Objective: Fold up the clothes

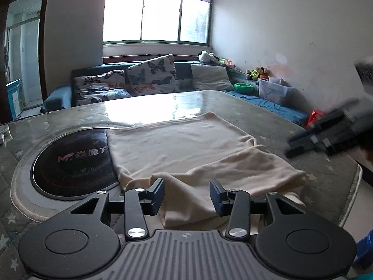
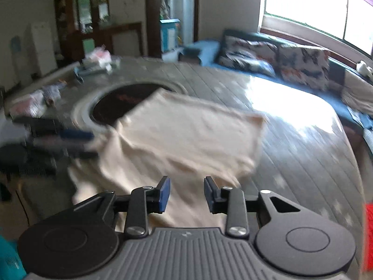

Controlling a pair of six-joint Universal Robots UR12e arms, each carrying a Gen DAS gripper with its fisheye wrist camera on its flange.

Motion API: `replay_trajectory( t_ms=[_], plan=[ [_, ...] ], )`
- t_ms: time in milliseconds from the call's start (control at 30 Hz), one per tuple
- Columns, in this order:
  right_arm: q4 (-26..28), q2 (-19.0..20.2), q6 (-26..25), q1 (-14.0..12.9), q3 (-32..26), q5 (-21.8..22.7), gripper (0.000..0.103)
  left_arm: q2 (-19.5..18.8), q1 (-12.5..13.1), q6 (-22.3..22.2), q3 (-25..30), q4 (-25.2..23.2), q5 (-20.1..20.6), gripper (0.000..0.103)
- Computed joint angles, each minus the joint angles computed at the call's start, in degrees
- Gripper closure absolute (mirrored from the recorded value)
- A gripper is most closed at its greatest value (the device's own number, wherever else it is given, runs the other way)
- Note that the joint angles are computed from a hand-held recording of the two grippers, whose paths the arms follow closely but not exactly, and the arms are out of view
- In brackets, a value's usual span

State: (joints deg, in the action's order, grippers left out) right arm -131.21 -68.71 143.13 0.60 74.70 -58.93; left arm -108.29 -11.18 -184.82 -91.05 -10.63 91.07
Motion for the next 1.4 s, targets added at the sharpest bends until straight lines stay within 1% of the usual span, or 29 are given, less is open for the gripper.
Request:
replay_trajectory(
  t_ms=[67, 167, 300, 400, 467, 500, 533, 567, 667, 800, 900, 933, 1000, 1067, 1133, 1233, 1267, 1400],
  plan=[
    [0.53, -0.66, -1.23, -0.62, 1.2, -1.14, 0.069, 0.05, 0.14, -0.48, 0.0, -0.69, 0.21, 0.058],
    [1.3, -1.31, -2.67, -1.18, 2.56, -1.61, 0.068, 0.38, 0.15, -0.07, -0.17, -3.13, 1.09, 0.059],
    [0.5, -1.52, -3.74, -1.18, 3.83, -3.08, 0.068, 0.65, 0.21, -0.1, -0.48, -4.58, 0.79, 0.06],
    [-0.07, -1.18, -2.69, -1.14, 3.92, -2.45, 0.068, 0.47, 0.14, 0.0, -0.31, -5.27, 0.53, 0.069],
    [-0.75, -1.14, -2.38, -1.15, 4.11, -2.41, 0.07, 0.21, -0.01, 0.62, -0.03, -5.44, 0.56, 0.077],
    [-1.22, -1.14, -2.04, -1.17, 4.28, -2.35, 0.07, 0.13, -0.09, 1.02, 0.02, -5.4, 0.57, 0.078],
    [-1.34, -1.11, -1.89, -1.19, 4.3, -2.3, 0.07, 0.05, -0.16, 1.43, 0.07, -5.28, 0.67, 0.082],
    [-1.41, -1.08, -1.77, -1.21, 4.31, -2.26, 0.07, -0.04, -0.23, 1.84, 0.12, -5.15, 0.77, 0.09],
    [-1.28, -0.93, -1.41, -1.23, 4.21, -2.26, 0.07, -0.01, -0.34, 1.36, 0.07, -4.77, 1.81, 0.099],
    [-1.47, -0.78, -1.36, -1.13, 4.09, -2.35, 0.07, 0.6, -0.49, 0.77, -0.51, -4.4, 4.01, 0.101],
    [-1.57, -0.75, -1.28, -1.13, 4.11, -2.35, 0.069, 1.26, -0.08, -0.28, -0.99, -5.04, 2.69, 0.1],
    [-1.57, -0.75, -1.28, -1.13, 4.11, -2.35, 0.069, 1.41, 0.03, -0.71, -1.03, -5.4, 2.23, 0.099],
    [-1.92, -0.82, -1.29, -1.1, 4.23, -2.34, 0.069, 1.25, -0.1, -0.63, -0.84, -5.29, 2.56, 0.097],
    [-1.99, -0.9, -1.36, -1.08, 4.29, -2.25, 0.069, 1.02, -0.29, -0.6, -0.53, -5.47, 3.08, 0.09],
    [-2.24, -1.03, -1.57, -1.06, 4.44, -2.32, 0.069, 0.76, -0.34, -0.37, -0.29, -5.65, 3.12, 0.09],
    [-2.58, -1.13, -1.69, -1.08, 4.48, -2.23, 0.068, 0.6, -0.25, 0.38, -0.28, -6.02, 2.82, 0.093],
    [-2.78, -1.13, -1.6, -1.09, 4.49, -2.16, 0.068, 0.6, -0.27, 0.6, -0.28, -6.3, 3.05, 0.098],
    [-3.11, -1.02, -1.61, -1.03, 4.5, -2.03, 0.068, 1.31, -0.01, 0.56, -1.02, -6.26, 3.04, 0.101]
  ],
)
